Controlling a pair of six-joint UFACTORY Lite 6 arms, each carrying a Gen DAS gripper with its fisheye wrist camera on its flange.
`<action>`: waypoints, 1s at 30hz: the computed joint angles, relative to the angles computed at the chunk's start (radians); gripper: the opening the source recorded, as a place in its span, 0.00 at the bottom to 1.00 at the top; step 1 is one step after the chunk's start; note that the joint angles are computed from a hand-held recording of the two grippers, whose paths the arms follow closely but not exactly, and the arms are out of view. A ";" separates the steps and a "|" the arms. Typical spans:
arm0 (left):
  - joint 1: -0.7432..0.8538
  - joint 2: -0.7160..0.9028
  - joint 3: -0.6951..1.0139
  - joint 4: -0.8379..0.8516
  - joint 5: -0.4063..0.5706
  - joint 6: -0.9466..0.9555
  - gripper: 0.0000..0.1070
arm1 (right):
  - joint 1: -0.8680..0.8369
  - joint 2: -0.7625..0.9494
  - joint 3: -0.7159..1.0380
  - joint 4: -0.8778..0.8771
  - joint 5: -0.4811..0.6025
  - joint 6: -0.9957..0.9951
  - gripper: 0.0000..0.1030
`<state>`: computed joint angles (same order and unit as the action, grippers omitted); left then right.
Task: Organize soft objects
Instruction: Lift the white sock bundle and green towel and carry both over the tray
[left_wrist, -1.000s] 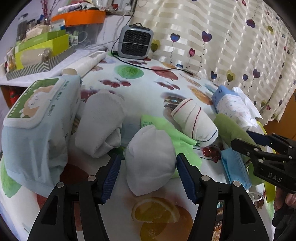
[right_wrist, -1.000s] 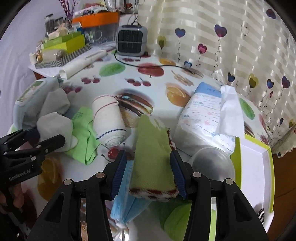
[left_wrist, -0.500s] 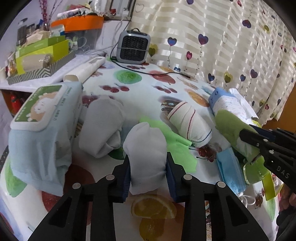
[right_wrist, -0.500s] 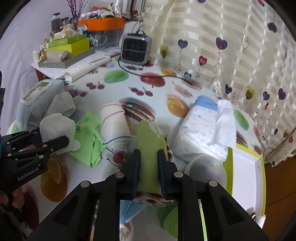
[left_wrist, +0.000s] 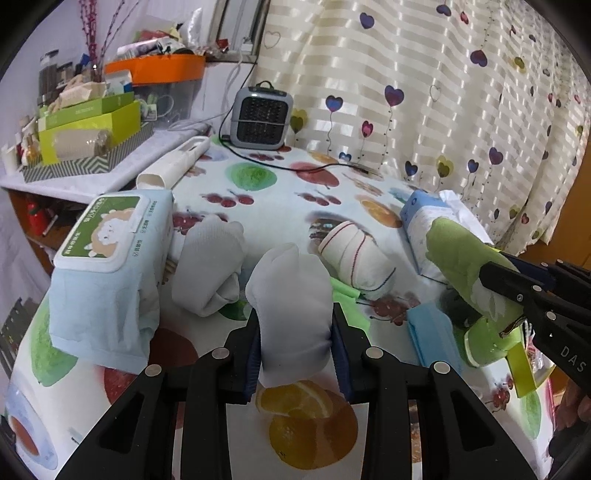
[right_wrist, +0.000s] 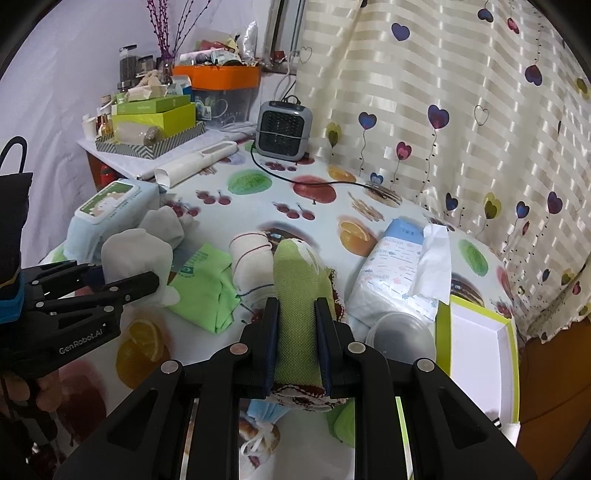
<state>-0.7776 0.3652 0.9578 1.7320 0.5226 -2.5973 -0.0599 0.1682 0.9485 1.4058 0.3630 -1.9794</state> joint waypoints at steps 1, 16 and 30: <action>-0.006 -0.012 -0.009 0.001 0.005 -0.004 0.29 | -0.003 -0.009 -0.007 0.003 0.006 -0.004 0.19; -0.103 -0.113 -0.029 -0.106 0.098 0.095 0.29 | -0.078 -0.144 -0.106 -0.002 0.139 0.007 0.19; -0.214 -0.085 0.107 -0.245 0.196 0.286 0.29 | -0.195 -0.237 -0.151 -0.046 0.257 0.048 0.19</action>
<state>-0.9920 0.2807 1.0643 1.4874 0.7190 -2.3117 -0.2549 -0.0691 0.7979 1.3600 0.6195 -1.9312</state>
